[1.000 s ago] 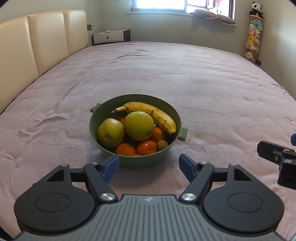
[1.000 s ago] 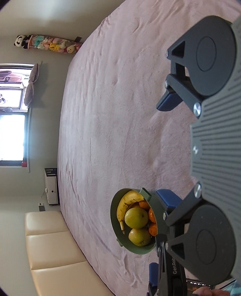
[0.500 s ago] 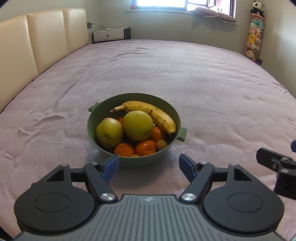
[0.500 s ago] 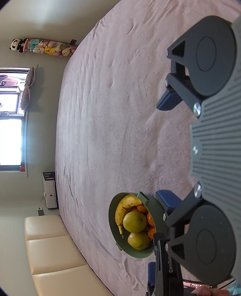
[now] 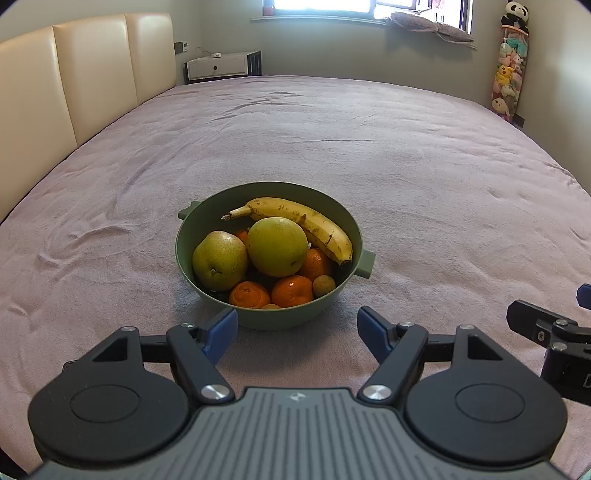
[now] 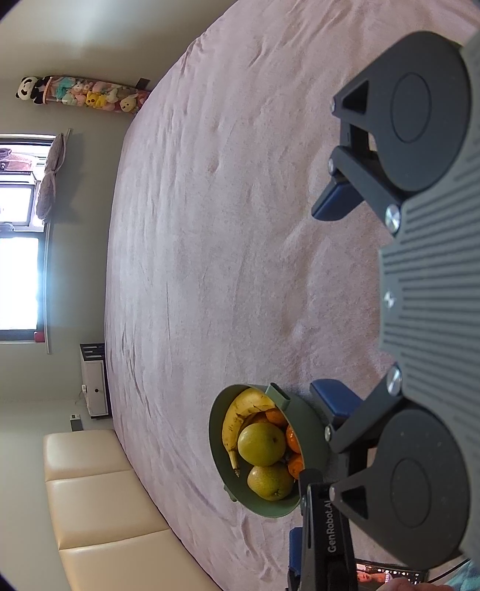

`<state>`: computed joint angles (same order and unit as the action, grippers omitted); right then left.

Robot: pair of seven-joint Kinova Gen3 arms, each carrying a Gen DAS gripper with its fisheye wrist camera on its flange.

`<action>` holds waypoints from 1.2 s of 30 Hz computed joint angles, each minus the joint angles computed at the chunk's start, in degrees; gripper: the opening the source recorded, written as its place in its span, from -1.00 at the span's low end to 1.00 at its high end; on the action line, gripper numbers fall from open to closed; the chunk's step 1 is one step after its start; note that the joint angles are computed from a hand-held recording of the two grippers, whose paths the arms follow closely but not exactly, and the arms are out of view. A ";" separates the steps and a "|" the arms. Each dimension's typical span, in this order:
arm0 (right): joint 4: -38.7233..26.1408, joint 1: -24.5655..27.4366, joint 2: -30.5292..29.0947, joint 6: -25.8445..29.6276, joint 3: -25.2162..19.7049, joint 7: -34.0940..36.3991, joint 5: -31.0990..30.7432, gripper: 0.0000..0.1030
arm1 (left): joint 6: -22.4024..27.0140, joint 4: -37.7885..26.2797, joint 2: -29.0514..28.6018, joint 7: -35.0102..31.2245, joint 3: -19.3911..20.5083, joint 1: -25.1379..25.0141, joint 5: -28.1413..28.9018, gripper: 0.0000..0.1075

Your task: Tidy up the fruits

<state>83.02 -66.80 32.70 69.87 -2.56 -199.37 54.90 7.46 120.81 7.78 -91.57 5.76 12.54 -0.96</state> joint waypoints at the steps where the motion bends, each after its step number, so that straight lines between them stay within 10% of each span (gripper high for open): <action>1: 0.02 0.02 0.01 -0.06 -0.04 -0.02 -0.03 0.74 | 0.04 0.00 0.01 -0.03 0.02 -0.03 -0.02 0.61; 36: 0.25 0.08 -0.12 -0.39 -0.15 -0.34 -0.11 0.74 | 0.56 -0.08 -0.20 0.38 -0.11 -0.03 -0.90 0.61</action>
